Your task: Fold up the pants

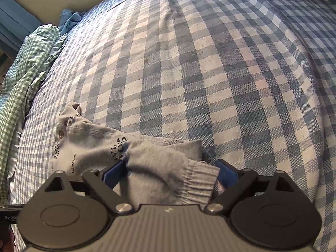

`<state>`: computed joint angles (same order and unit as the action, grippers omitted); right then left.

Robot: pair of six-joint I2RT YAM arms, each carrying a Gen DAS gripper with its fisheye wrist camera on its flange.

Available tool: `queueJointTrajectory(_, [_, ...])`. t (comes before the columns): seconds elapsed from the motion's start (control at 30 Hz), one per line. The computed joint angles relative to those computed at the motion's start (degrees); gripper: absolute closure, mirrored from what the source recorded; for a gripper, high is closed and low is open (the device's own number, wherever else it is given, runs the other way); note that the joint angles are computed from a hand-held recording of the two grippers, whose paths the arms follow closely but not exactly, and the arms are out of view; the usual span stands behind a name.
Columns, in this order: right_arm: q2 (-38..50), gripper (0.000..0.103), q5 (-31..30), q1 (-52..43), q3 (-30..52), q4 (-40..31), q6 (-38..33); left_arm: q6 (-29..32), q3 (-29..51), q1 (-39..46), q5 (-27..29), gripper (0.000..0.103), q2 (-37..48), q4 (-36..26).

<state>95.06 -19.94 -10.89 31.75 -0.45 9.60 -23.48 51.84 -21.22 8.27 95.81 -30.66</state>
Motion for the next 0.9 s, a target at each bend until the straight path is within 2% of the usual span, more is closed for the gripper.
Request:
queueJointTrajectory(0.03, [-0.62,0.027,0.03,0.22,-0.14,-0.59,0.29,0.05,-0.12,0.50,0.56,0.076,-0.42,-0.04])
queueJointTrajectory(0.1, [-1.91,0.035,1.02,0.93,-0.39,-1.60,1.36,0.76,-0.58,1.24,1.36,0.085,-1.50,-0.08])
queueJointTrajectory(0.17, [-3.48,0.048,2.14,1.88,-0.20,-3.42,2.30,1.78,-1.47,1.54,1.82,0.088,-3.30,0.19])
queueJointTrajectory(0.23, [-6.39,0.070,2.06,2.82,-0.29,-5.65,2.43,3.15,-3.00,2.05,2.49,0.089,-6.07,0.59])
queueJointTrajectory(0.3, [-10.68,0.074,4.55,5.77,-0.96,-7.77,1.40,3.81,-4.18,3.19,3.97,0.089,-8.42,0.66])
queueJointTrajectory(0.53, [-20.69,0.076,12.04,19.52,1.08,-14.27,3.56,9.15,-6.62,8.71,6.76,0.090,-18.09,-4.07])
queueJointTrajectory(0.67, [-20.52,0.076,15.45,29.68,6.48,-17.69,4.44,12.85,-7.94,14.23,7.09,0.090,-24.08,-8.44])
queueJointTrajectory(0.9, [-13.65,0.076,20.70,44.62,13.62,-18.01,8.12,25.00,-9.52,34.27,10.59,0.090,-31.98,-18.57])
